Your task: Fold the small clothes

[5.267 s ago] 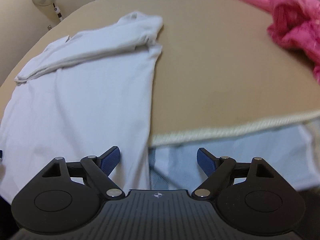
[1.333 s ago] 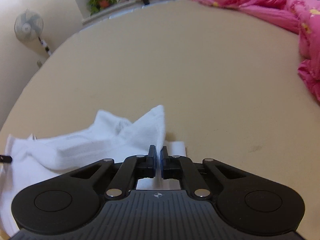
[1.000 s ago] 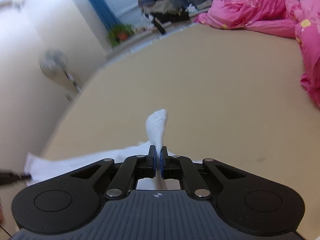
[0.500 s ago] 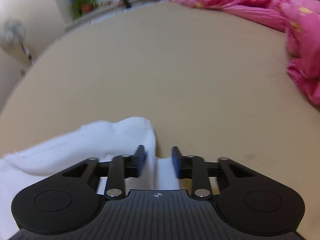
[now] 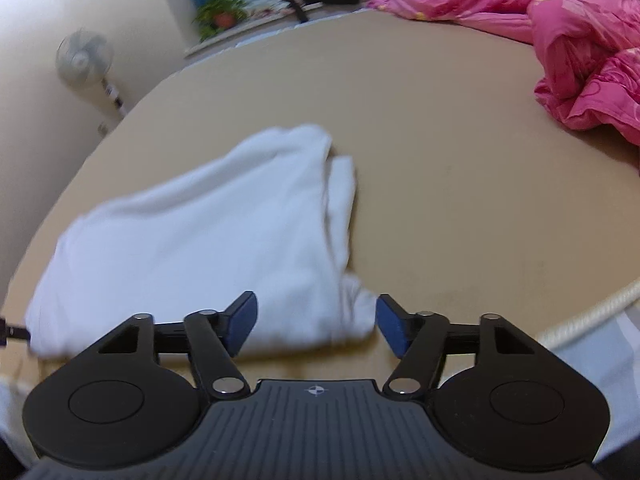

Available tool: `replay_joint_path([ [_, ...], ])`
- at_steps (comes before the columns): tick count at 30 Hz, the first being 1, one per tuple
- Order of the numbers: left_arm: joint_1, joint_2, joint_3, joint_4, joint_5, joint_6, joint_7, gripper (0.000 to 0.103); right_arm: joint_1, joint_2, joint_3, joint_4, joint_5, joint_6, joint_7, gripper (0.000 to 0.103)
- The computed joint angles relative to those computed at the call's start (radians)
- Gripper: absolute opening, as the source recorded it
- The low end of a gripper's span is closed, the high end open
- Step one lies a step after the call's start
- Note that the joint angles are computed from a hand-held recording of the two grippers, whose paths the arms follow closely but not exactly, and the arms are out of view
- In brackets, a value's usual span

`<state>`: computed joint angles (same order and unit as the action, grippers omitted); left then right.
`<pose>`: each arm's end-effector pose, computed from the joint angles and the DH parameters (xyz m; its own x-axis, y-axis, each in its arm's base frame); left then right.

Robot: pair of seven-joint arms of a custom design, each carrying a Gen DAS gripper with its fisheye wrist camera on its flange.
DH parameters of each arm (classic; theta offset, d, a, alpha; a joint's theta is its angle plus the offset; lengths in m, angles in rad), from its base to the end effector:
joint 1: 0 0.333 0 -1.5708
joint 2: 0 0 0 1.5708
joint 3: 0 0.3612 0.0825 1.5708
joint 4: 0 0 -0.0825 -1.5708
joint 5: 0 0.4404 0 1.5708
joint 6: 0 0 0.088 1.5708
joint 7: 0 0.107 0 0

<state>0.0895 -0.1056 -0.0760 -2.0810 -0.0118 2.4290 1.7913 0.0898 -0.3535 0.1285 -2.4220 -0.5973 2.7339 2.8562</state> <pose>0.6073 0.0067 0.5455 -0.1785 -0.9795 -0.0930 -0.8811 0.2012 -0.4280 0.4938 0.1363 0.5245 -0.4390 -0.8521 -0.2850 -0.5789 0.5108 -0.6356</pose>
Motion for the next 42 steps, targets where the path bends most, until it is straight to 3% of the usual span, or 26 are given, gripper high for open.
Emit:
replay_joint_path([
  [4,-0.016,-0.02,-0.002,-0.036,-0.051,0.004,0.075,0.086,0.023,0.005,-0.003,0.01,0.01,-0.041,-0.063,0.077],
  [7,-0.02,-0.016,-0.016,-0.046,-0.015,0.025,0.066,0.091,0.033,0.028,-0.015,0.021,0.017,-0.032,-0.104,0.078],
  [11,-0.034,0.014,-0.036,-0.03,0.071,-0.026,0.013,0.091,0.045,0.056,-0.015,0.03,0.031,-0.034,-0.132,0.08],
  [15,-0.044,-0.007,-0.043,-0.085,0.15,0.058,-0.033,0.091,0.046,0.092,-0.013,0.048,0.012,-0.034,-0.131,0.078],
  [17,-0.044,-0.022,-0.047,-0.106,0.181,0.081,-0.048,0.091,0.036,0.093,-0.004,0.045,-0.027,-0.019,-0.103,0.068],
  [19,-0.043,-0.032,-0.047,-0.106,0.187,0.077,-0.045,0.091,0.044,0.095,-0.019,0.038,-0.021,0.007,-0.121,0.025],
  [21,-0.044,-0.037,-0.048,-0.105,0.189,0.071,-0.045,0.091,0.061,0.094,-0.043,0.027,0.032,0.029,-0.161,0.004],
  [23,-0.046,-0.026,-0.048,-0.095,0.183,0.074,-0.035,0.082,0.049,0.086,-0.036,0.021,0.028,0.042,-0.154,0.0],
  [28,-0.055,-0.04,-0.052,-0.096,0.178,0.063,-0.017,0.067,0.016,0.044,-0.013,0.006,-0.015,0.044,-0.124,0.0],
  [30,-0.055,-0.042,-0.052,-0.103,0.177,0.077,-0.01,0.052,0.004,0.032,-0.004,0.002,-0.03,0.011,-0.112,0.0],
  [31,-0.053,-0.045,-0.053,-0.107,0.186,0.083,-0.013,0.034,0.006,0.027,-0.015,-0.008,-0.017,0.017,-0.115,0.0],
  [32,-0.047,-0.048,-0.058,-0.11,0.216,0.087,-0.032,0.027,0.007,0.024,-0.022,-0.016,-0.001,0.017,-0.112,0.0],
  [35,-0.039,-0.048,-0.05,-0.098,0.213,0.063,-0.042,0.027,-0.007,0.005,-0.017,-0.03,0.001,0.012,-0.087,0.0],
  [37,-0.032,-0.053,-0.046,-0.099,0.22,0.065,-0.042,0.028,0.002,-0.003,-0.023,-0.03,0.027,0.014,-0.09,0.01],
  [38,-0.032,-0.055,-0.042,-0.1,0.21,0.065,-0.03,0.033,0.012,-0.007,-0.034,-0.035,0.049,0.036,-0.104,0.018],
  [39,-0.029,-0.055,-0.041,-0.098,0.211,0.06,-0.027,0.038,0.015,-0.008,-0.038,-0.038,0.061,0.06,-0.108,0.043],
  [40,-0.026,-0.055,-0.041,-0.098,0.215,0.061,-0.03,0.052,0.009,-0.008,-0.033,-0.041,0.063,0.083,-0.102,0.064],
  [41,-0.025,-0.057,-0.041,-0.101,0.215,0.067,-0.03,0.067,-0.003,-0.005,-0.02,-0.041,0.052,0.104,-0.089,0.068],
  [42,-0.021,-0.057,-0.044,-0.103,0.226,0.075,-0.039,0.074,-0.012,0.001,-0.011,-0.039,0.04,0.125,-0.084,0.071],
])
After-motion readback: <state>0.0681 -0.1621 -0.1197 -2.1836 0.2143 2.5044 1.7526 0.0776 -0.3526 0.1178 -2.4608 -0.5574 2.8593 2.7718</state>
